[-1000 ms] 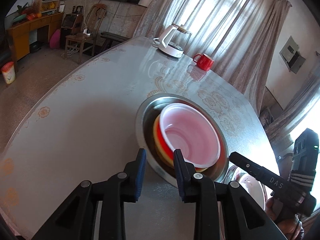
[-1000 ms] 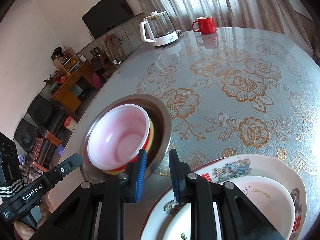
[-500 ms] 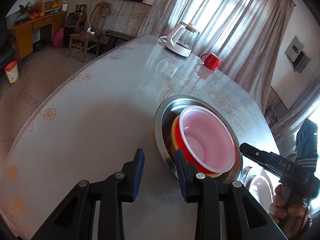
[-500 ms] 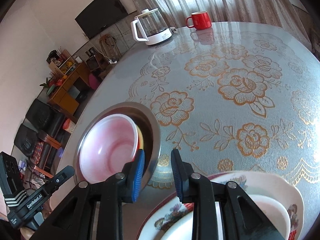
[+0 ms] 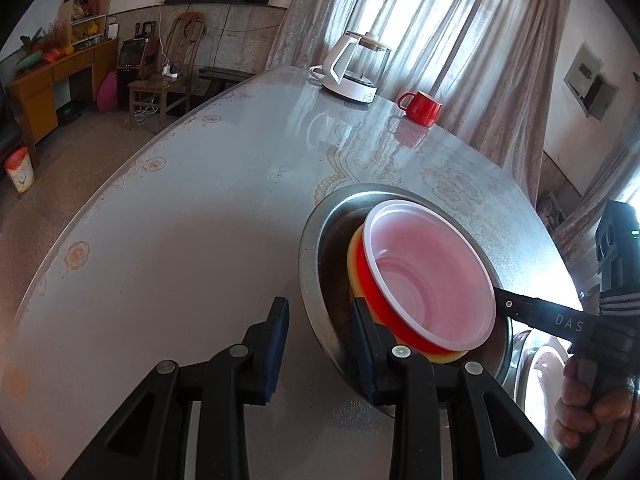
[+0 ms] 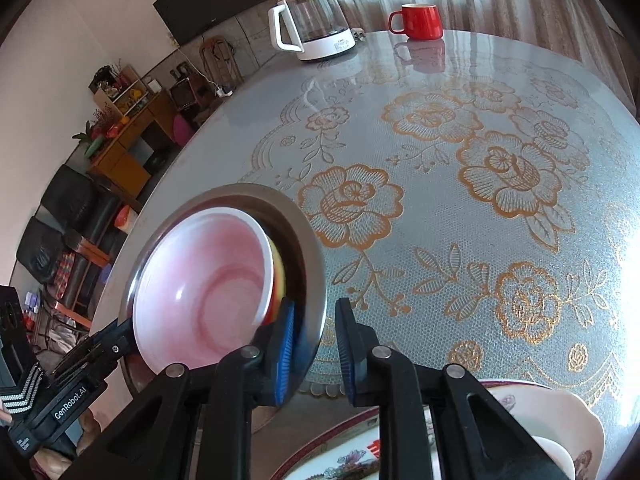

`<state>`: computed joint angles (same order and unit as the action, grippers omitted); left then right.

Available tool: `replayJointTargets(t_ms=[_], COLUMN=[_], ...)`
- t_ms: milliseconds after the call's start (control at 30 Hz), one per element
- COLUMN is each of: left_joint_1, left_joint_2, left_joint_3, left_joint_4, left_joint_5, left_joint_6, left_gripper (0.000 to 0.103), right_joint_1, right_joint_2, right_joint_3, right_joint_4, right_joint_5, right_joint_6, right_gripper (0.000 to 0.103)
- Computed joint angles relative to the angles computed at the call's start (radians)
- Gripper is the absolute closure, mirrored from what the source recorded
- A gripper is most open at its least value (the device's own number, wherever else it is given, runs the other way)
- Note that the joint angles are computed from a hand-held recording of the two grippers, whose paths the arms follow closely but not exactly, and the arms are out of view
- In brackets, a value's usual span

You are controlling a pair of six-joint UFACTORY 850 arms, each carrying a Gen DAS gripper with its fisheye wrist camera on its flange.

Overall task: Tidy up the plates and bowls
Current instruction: 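Grasp the steel basin rim with both grippers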

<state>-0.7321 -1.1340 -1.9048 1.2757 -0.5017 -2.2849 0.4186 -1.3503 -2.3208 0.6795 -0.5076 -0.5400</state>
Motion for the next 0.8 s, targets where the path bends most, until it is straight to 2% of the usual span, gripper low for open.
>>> replayJointTargets(t_ms=[167,333,400,467,533,633,800], left_joint_1=[0.015,0.018,0.015,0.012,0.015,0.001,0.003], left_joint_2=[-0.014,-0.019,-0.024,-0.021,-0.022,-0.047,-0.037], left_joint_3=[-0.017,-0.02,-0.025,-0.013,-0.012,-0.057,-0.037], left_joint_4=[-0.017,-0.01,0.005,0.067,0.098,0.024,0.051], left_joint_5=[0.019,0.035,0.021,0.035,0.079,0.026,0.045], left_joint_6=[0.005,-0.017,-0.021,-0.076,-0.095,0.012,-0.037], left_gripper=[0.066,0.066,0.068,0.078,0.084,0.084,0.084], right_joint_1=[0.001,0.002,0.003,0.004,0.004,0.008,0.005], right_joint_2=[-0.055,-0.061,-0.068,-0.064,-0.062,-0.06,-0.041], right_joint_3=[-0.098,-0.109,-0.119,-0.11,-0.106,-0.1,-0.063], right_joint_4=[-0.048,-0.047,-0.042,-0.024,-0.011,-0.01,0.027], right_joint_5=[-0.064,-0.078,-0.084,-0.081,-0.082,-0.076,-0.066], right_joint_6=[0.075,0.082,0.077,0.053,0.032,0.029,-0.007], right_gripper=[0.084,0.084,0.084,0.088,0.09,0.09,0.09])
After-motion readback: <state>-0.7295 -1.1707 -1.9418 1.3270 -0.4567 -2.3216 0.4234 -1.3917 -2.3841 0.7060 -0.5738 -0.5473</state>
